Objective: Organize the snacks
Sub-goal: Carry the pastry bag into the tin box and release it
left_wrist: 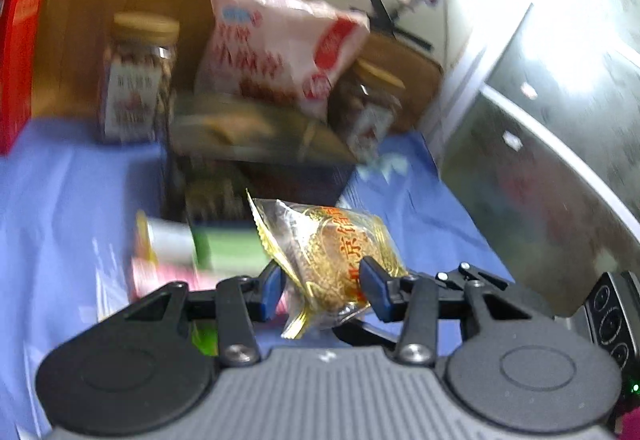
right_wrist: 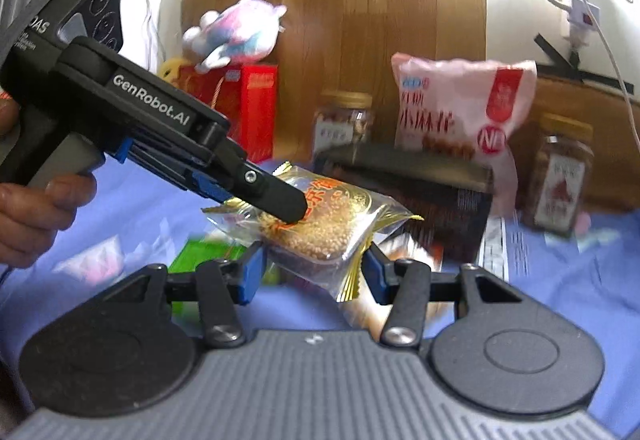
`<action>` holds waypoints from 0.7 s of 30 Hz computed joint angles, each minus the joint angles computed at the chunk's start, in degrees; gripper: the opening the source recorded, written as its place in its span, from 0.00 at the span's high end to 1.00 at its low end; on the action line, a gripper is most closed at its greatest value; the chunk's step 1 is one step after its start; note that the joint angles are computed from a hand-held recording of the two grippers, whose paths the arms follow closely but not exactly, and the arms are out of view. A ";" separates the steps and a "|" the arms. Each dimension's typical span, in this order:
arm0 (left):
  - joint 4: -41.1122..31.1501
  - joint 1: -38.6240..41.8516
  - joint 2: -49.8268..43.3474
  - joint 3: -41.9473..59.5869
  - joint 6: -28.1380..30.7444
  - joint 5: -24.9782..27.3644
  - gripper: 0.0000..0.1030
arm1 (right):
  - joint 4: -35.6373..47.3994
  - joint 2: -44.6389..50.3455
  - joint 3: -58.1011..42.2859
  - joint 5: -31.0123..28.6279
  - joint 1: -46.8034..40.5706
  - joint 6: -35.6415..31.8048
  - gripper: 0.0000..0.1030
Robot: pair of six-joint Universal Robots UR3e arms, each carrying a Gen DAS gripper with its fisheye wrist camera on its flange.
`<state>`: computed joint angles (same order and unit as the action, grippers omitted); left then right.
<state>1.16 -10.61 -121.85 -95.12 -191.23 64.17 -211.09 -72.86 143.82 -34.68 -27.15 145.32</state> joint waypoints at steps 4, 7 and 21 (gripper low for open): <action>-7.34 0.97 -7.90 16.72 -0.73 1.37 0.59 | 6.27 7.54 -19.66 -5.58 6.81 8.94 0.47; -14.53 2.38 -15.46 31.32 -2.02 1.33 0.59 | 14.87 13.32 -34.04 -8.75 10.61 13.50 0.47; -35.24 1.99 -36.63 69.72 -1.97 5.79 0.55 | 25.09 24.62 -55.25 -17.11 16.29 18.87 0.38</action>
<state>-34.08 -8.62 -158.48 -25.40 -193.20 69.96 -186.00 -48.24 88.57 -51.79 -10.86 164.20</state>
